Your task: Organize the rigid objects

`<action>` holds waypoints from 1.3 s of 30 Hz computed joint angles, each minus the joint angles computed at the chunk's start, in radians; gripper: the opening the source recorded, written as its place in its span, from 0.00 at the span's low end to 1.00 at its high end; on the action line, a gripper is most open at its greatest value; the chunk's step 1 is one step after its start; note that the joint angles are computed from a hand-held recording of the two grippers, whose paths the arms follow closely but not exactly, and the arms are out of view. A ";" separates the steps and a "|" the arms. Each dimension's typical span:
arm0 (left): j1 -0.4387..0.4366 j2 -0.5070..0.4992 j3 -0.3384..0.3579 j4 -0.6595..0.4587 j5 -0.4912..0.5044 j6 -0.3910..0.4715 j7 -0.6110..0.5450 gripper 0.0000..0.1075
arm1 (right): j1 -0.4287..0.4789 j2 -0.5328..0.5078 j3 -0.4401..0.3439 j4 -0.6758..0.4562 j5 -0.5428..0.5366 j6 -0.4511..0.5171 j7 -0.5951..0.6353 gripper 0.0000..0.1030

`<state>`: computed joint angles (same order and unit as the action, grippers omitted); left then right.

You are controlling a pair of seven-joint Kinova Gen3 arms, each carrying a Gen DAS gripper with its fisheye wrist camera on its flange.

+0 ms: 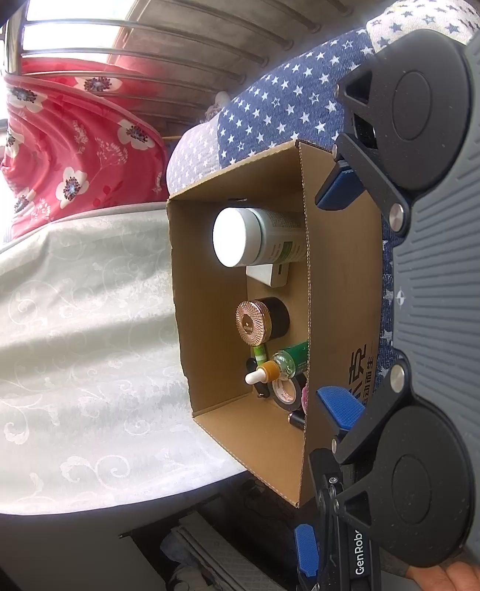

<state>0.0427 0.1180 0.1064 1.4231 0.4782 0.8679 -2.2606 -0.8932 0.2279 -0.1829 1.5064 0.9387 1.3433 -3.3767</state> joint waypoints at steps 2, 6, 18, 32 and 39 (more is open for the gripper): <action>0.000 0.000 0.000 0.000 0.000 0.000 0.000 0.95 | -0.001 0.000 0.000 0.000 0.000 0.001 -0.001 1.00; 0.000 0.000 -0.001 -0.001 0.001 0.001 -0.001 0.95 | -0.001 0.000 0.000 0.000 0.000 0.001 -0.001 1.00; -0.001 -0.003 -0.001 0.000 0.003 0.000 0.000 0.95 | 0.000 0.007 0.004 -0.012 0.002 0.001 0.010 1.00; 0.000 -0.003 -0.002 -0.002 0.002 0.000 0.003 0.95 | -0.008 0.012 0.010 -0.020 0.003 0.005 0.012 1.00; -0.001 -0.001 -0.002 -0.007 0.000 0.006 0.004 0.95 | -0.010 0.012 0.008 -0.019 0.001 0.007 0.009 1.00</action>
